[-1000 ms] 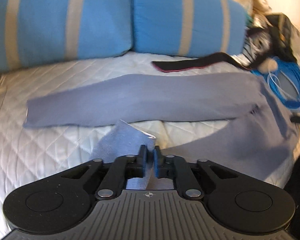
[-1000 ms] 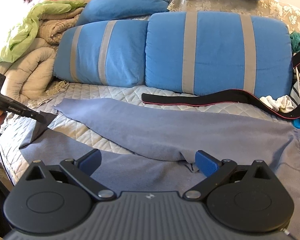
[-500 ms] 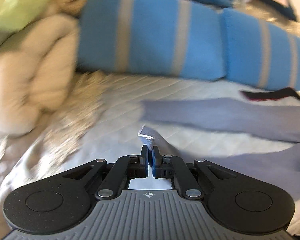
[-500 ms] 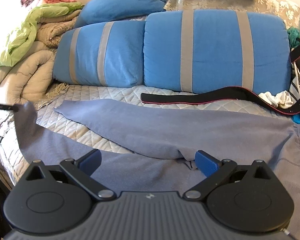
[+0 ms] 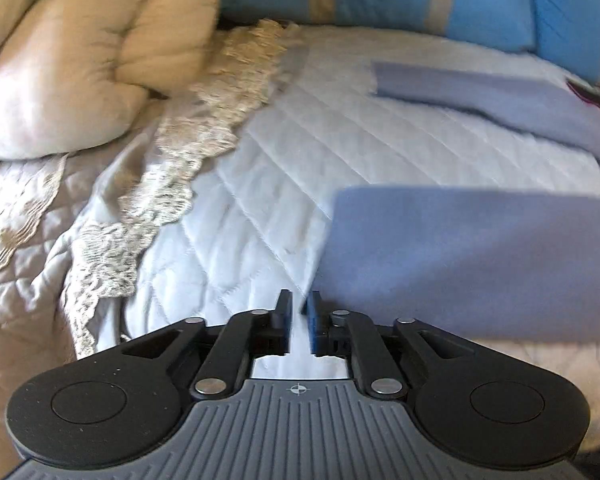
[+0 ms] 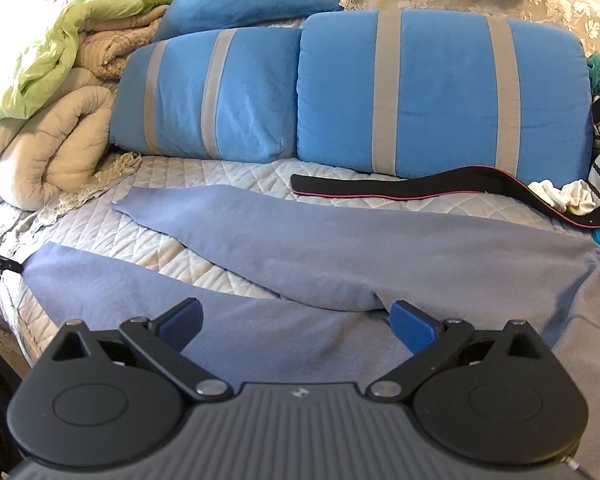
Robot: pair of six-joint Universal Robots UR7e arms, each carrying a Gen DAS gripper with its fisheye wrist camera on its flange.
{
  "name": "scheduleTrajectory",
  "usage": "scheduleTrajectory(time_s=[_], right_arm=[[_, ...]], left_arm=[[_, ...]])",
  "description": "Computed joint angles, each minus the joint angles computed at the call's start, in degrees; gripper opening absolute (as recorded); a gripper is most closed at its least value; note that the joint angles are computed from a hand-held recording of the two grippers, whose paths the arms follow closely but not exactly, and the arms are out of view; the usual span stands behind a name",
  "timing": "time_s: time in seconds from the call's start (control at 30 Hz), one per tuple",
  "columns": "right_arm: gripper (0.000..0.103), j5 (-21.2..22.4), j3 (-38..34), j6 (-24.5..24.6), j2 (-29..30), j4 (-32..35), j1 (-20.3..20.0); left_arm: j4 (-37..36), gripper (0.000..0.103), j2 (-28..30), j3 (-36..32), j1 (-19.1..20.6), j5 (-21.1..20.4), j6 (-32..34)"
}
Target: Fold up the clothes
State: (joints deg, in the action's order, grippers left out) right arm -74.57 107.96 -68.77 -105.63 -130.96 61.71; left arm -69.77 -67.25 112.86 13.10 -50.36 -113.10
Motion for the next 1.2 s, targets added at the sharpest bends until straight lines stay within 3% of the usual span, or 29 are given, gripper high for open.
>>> scheduleTrajectory(time_s=[0.07, 0.2, 0.27, 0.33, 0.4, 0.43, 0.77, 0.97, 1.13, 1.2], right_arm=[[0.103, -0.4, 0.1, 0.0, 0.1, -0.2, 0.1], [0.103, -1.0, 0.1, 0.1, 0.3, -0.5, 0.3], [0.103, -0.9, 0.1, 0.1, 0.2, -0.2, 0.3], [0.103, -0.6, -0.1, -0.1, 0.2, 0.3, 0.2], [0.103, -0.3, -0.2, -0.2, 0.2, 0.8, 0.1], [0.103, -0.4, -0.3, -0.4, 0.2, 0.8, 0.1], [0.103, -0.7, -0.9, -0.4, 0.5, 2.2, 0.2], [0.103, -0.8, -0.8, -0.4, 0.4, 2.2, 0.2], [0.103, -1.5, -0.7, 0.2, 0.5, 1.7, 0.3], [0.103, -2.0, -0.6, 0.5, 0.6, 1.2, 0.5]], left_arm=[[-1.3, 0.045, -2.3, 1.9, -0.9, 3.1, -3.2], [-7.6, 0.046, -6.7, 5.2, 0.1, 6.9, -3.3], [-10.8, 0.046, -7.3, 5.9, 1.5, 6.7, -1.0], [-13.3, 0.036, -7.1, 5.9, 2.7, 5.3, 1.3], [-14.1, 0.007, -6.7, 6.1, 2.5, 5.2, 1.2], [-14.8, 0.002, -6.7, 6.4, 2.2, 5.6, 1.3], [-10.8, 0.001, -4.5, 4.2, -1.0, 3.5, 4.5], [-10.7, 0.002, -4.1, 4.0, -0.3, 2.2, 5.5], [-9.5, 0.007, -3.5, 2.8, 0.7, 1.7, 6.1], [-9.6, 0.015, -4.3, 3.1, 0.7, 2.3, 5.9]])
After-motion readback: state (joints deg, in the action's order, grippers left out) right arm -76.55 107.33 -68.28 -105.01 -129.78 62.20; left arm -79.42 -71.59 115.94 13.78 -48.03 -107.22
